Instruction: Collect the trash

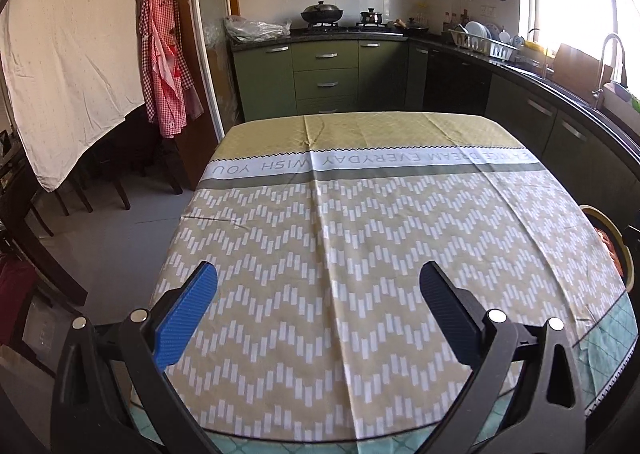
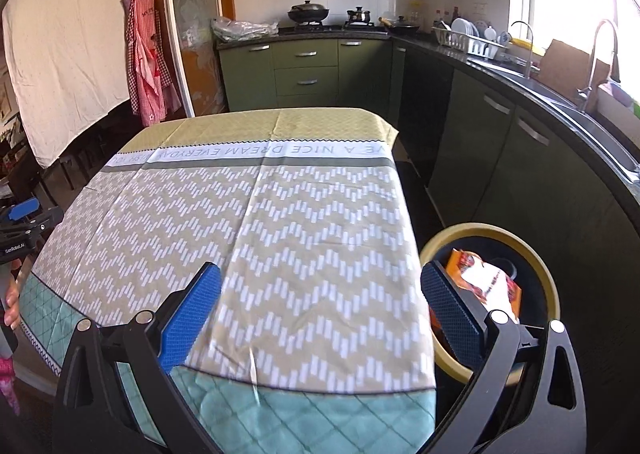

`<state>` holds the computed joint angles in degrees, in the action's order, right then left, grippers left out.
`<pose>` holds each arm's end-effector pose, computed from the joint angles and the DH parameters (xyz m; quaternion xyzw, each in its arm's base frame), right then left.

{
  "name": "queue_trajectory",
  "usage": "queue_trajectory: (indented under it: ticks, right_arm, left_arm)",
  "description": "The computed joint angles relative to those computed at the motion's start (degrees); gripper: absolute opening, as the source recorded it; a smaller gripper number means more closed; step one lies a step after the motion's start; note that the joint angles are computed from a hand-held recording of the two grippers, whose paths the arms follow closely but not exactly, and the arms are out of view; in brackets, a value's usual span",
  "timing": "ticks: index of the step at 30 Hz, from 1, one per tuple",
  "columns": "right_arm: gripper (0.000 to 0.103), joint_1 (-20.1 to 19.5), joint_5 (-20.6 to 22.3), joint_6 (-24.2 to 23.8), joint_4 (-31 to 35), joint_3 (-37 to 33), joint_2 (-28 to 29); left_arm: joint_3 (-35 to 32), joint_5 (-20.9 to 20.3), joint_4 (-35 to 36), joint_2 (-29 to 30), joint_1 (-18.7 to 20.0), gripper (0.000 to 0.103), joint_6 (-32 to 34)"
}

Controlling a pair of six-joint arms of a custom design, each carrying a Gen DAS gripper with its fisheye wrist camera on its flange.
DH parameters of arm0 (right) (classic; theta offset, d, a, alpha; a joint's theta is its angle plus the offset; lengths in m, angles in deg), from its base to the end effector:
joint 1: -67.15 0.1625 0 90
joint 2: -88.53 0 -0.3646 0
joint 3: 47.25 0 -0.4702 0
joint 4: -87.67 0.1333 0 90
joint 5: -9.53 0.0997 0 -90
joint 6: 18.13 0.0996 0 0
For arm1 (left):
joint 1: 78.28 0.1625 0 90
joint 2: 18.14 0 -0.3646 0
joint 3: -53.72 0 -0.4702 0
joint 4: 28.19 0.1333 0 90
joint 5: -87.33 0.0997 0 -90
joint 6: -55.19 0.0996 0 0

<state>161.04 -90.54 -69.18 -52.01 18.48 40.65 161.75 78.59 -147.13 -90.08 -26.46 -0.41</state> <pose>0.1718 -0.8188 0.2581 0.4205 -0.8611 0.2166 0.1866 -0.1826 -0.6071 0.2047 -0.0746 0.7549 -0.4421 0.4787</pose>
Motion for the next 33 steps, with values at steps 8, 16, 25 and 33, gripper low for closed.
queue_trajectory:
  ticks: [8, 16, 25, 33]
  right_arm:
    - [0.098, 2.2, -5.81, 2.36, 9.38, -21.02, 18.43]
    - [0.098, 2.72, -9.76, 2.85, 10.51, -26.59, 24.12]
    - [0.098, 2.49, -9.57, 3.39, 10.37, -28.23, 25.68]
    - [0.099, 2.43, -9.66, 3.25, 9.33, -26.16, 24.49]
  left_arm:
    - [-4.77, -5.82, -9.32, 2.74, 7.98, 0.096, 10.16]
    - [-6.4, -7.65, -7.68, 3.79, 9.8, 0.096, 11.29]
    - [-7.88, -8.81, -9.14, 5.02, 10.5, 0.097, 14.48]
    - [-8.11, -11.97, -15.61, 5.5, 11.41, 0.098, 19.3]
